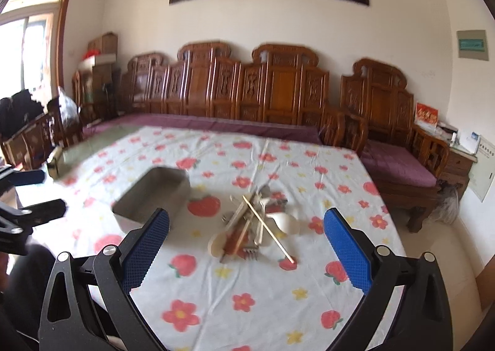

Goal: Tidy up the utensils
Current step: 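Grasp a wooden chopstick from the utensil pile with the right gripper while the left tool approaches the pile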

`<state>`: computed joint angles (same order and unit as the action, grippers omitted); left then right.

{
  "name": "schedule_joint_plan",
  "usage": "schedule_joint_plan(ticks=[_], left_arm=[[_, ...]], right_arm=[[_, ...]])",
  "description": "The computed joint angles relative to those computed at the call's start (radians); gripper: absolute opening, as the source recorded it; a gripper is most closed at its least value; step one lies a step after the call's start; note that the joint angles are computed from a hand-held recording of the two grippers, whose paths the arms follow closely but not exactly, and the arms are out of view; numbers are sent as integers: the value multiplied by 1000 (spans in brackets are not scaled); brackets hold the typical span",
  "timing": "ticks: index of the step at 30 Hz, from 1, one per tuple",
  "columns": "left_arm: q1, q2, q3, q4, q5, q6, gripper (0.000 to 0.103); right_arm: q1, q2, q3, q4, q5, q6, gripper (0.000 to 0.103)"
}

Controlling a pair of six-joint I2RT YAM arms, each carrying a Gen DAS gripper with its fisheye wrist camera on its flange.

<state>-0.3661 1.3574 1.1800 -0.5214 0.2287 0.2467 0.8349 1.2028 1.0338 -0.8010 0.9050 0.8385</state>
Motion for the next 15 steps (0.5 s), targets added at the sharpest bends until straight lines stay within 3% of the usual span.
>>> schedule_joint_plan(ticks=[5,11,13,15], left_arm=[[-22,64,21,-3,-15,15,97],[-49,132,50,1,-1,20,97],[-60,164,66,-2,23,12,97],[-76,184,74,1,25,5,97]], right_arm=[[-265,-19,-175,311,-291,-271,100],[-512,94,-301,515,-540,-432,77],[-586,139,-326,559,-620,-459,64],[-636,179,-351,606,-676,-487,60]])
